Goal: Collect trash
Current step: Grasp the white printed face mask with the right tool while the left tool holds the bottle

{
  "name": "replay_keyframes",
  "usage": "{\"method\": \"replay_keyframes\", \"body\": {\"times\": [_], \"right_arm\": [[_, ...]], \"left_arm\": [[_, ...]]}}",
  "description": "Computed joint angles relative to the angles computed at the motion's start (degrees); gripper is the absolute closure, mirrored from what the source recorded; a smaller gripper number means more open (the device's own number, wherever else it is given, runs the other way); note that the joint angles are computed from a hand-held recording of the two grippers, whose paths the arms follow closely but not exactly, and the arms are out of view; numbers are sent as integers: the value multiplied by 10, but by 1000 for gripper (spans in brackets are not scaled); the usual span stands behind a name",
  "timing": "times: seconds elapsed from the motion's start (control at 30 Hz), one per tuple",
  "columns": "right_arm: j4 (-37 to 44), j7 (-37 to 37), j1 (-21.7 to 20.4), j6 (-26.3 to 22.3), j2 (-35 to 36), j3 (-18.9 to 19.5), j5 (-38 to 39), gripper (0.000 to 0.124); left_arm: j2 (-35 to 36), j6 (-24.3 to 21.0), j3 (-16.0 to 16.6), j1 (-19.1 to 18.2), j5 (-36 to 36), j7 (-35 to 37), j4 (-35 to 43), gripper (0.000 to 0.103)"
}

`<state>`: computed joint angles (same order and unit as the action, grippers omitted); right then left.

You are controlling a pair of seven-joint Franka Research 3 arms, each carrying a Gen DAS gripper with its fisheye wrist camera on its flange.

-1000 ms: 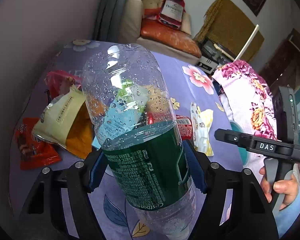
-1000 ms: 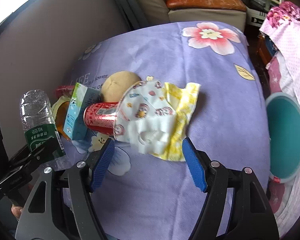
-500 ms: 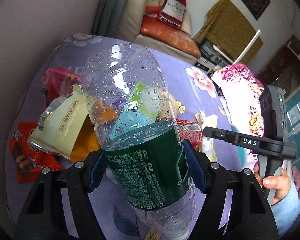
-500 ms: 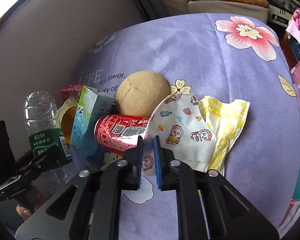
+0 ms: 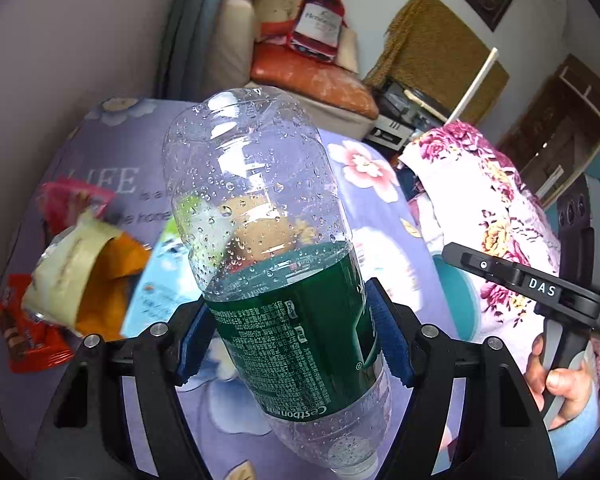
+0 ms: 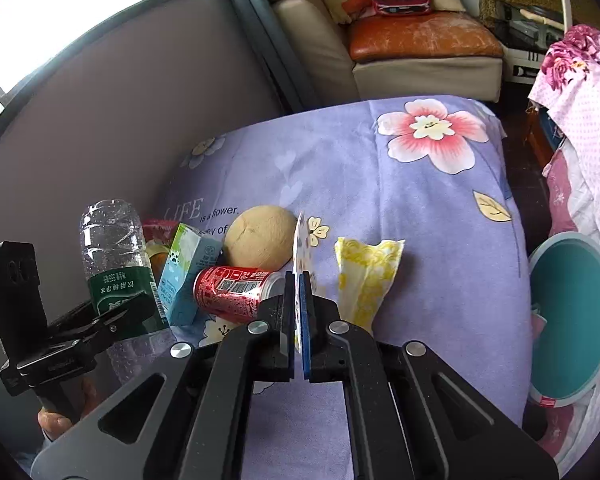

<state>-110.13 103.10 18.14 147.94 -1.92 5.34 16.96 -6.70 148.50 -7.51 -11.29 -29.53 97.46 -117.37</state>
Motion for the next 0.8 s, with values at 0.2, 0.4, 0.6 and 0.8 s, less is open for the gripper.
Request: {"method": "replay_keyframes", "body": {"times": [0.2,0.4,0.6,0.8], "right_arm": [[-23,-23,-9,-22,-28,-10,20,122],[-9,-35,-13,-57,1,-9,21,112],[26,-9,-5,-62,59,-4,-29,71],[62,20,11,-92,108,-9,-84,67]], "left_arm": [[27,8,-19,-10,4,-13,29,31],[30,2,-20,-3,30,-32,24,31],[33,-1,-8,15,26,-31,19,31],[48,-16,-6,32,14,-24,28,31]]}}
